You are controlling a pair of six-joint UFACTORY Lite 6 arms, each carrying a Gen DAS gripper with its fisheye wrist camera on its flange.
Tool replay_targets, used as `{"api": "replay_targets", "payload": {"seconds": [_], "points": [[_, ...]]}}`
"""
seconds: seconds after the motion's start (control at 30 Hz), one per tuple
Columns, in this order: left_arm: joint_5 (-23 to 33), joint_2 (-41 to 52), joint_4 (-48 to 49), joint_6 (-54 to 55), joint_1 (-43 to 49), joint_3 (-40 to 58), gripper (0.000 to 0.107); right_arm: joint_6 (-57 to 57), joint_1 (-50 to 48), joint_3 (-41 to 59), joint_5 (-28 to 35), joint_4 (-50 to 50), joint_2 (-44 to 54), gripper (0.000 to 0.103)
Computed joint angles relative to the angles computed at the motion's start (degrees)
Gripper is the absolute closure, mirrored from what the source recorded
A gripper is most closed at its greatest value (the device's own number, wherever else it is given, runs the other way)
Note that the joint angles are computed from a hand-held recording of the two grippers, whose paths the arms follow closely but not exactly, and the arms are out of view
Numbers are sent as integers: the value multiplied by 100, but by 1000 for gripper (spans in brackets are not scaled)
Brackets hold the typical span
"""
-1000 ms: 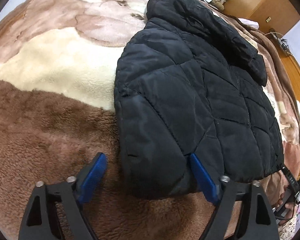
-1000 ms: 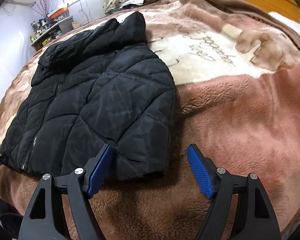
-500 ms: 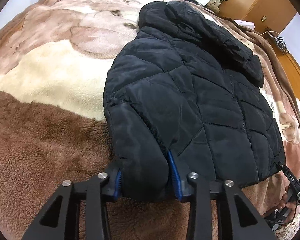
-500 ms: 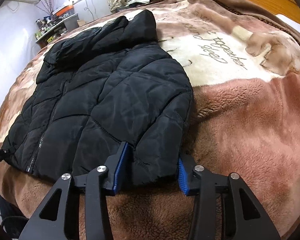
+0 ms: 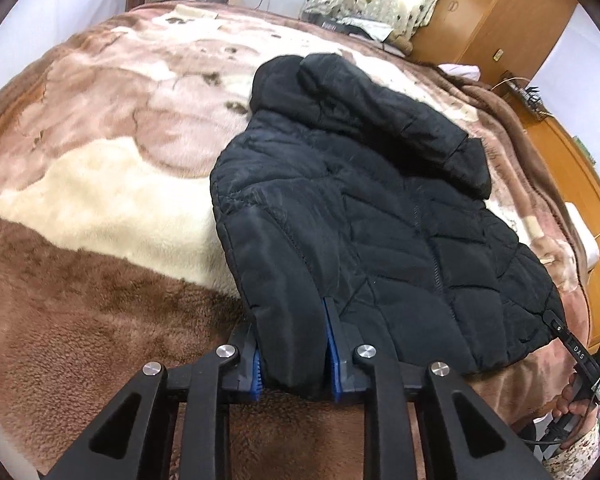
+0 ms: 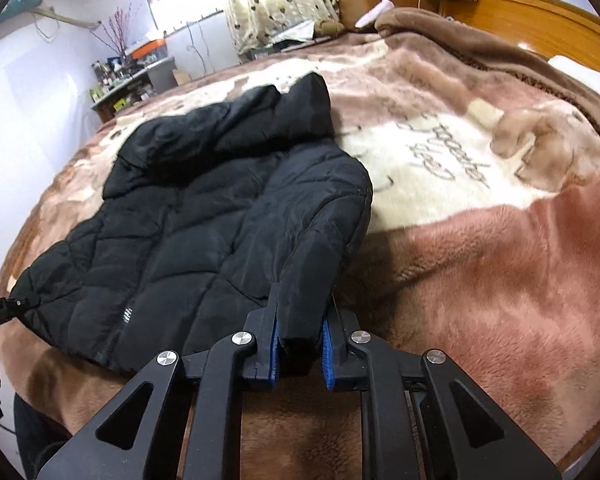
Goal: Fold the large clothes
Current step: 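Lift the held edge and fold it across the jacket body with both grippers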
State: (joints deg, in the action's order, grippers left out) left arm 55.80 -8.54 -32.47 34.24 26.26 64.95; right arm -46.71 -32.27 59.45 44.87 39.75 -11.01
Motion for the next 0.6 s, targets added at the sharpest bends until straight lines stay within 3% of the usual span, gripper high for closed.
{"api": "replay_targets", "payload": {"seconds": [0.3, 0.6], "points": [[733, -77, -256, 445, 635, 366, 84, -84, -336, 113, 550, 120, -424, 88], [1785, -449, -369, 878, 1344, 608, 84, -293, -1201, 213, 1559, 263, -931, 88]]}}
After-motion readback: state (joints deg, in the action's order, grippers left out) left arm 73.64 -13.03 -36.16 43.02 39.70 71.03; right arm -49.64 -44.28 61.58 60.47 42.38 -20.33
